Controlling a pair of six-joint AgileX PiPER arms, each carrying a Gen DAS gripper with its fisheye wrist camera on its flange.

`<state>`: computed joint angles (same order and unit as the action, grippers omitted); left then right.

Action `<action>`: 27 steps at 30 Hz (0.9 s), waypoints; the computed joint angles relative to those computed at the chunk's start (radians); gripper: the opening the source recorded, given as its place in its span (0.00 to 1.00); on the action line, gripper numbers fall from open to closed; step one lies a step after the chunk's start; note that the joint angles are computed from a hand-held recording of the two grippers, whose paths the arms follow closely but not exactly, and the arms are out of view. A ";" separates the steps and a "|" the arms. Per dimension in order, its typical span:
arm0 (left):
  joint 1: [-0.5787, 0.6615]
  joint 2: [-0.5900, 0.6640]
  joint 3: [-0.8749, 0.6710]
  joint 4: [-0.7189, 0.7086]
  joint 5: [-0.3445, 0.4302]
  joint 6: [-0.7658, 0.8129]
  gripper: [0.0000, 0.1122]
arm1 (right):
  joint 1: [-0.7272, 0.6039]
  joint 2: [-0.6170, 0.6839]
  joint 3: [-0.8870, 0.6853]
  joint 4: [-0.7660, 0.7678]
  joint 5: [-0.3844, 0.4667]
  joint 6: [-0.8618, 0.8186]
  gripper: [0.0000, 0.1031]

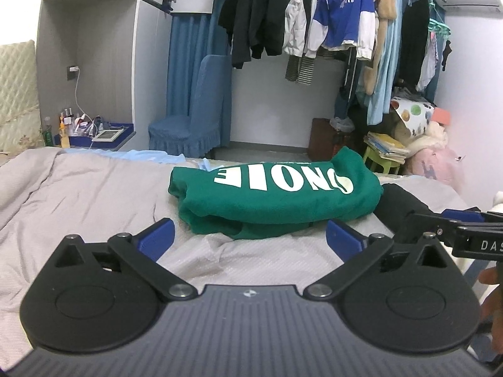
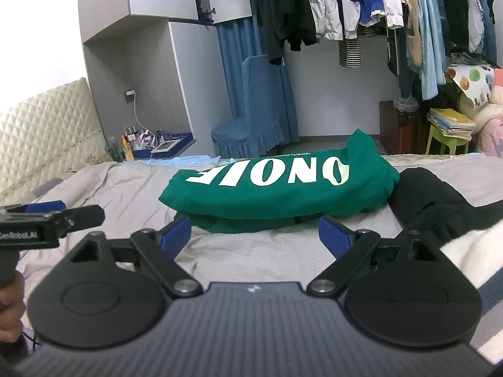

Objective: Fold large clothes

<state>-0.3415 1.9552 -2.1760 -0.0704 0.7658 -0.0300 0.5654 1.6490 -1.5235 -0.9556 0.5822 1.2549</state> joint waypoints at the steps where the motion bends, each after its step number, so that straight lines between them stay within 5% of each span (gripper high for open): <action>1: 0.001 -0.001 0.001 0.002 0.000 -0.002 0.92 | 0.003 0.003 -0.005 0.005 0.005 -0.004 0.87; 27: 0.008 -0.061 0.081 0.002 -0.032 -0.008 0.92 | 0.015 0.014 -0.027 0.036 0.033 -0.036 0.87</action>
<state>-0.3335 1.8939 -2.0949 -0.0684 0.7342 -0.0376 0.5806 1.6632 -1.5509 -0.9196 0.6151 1.2186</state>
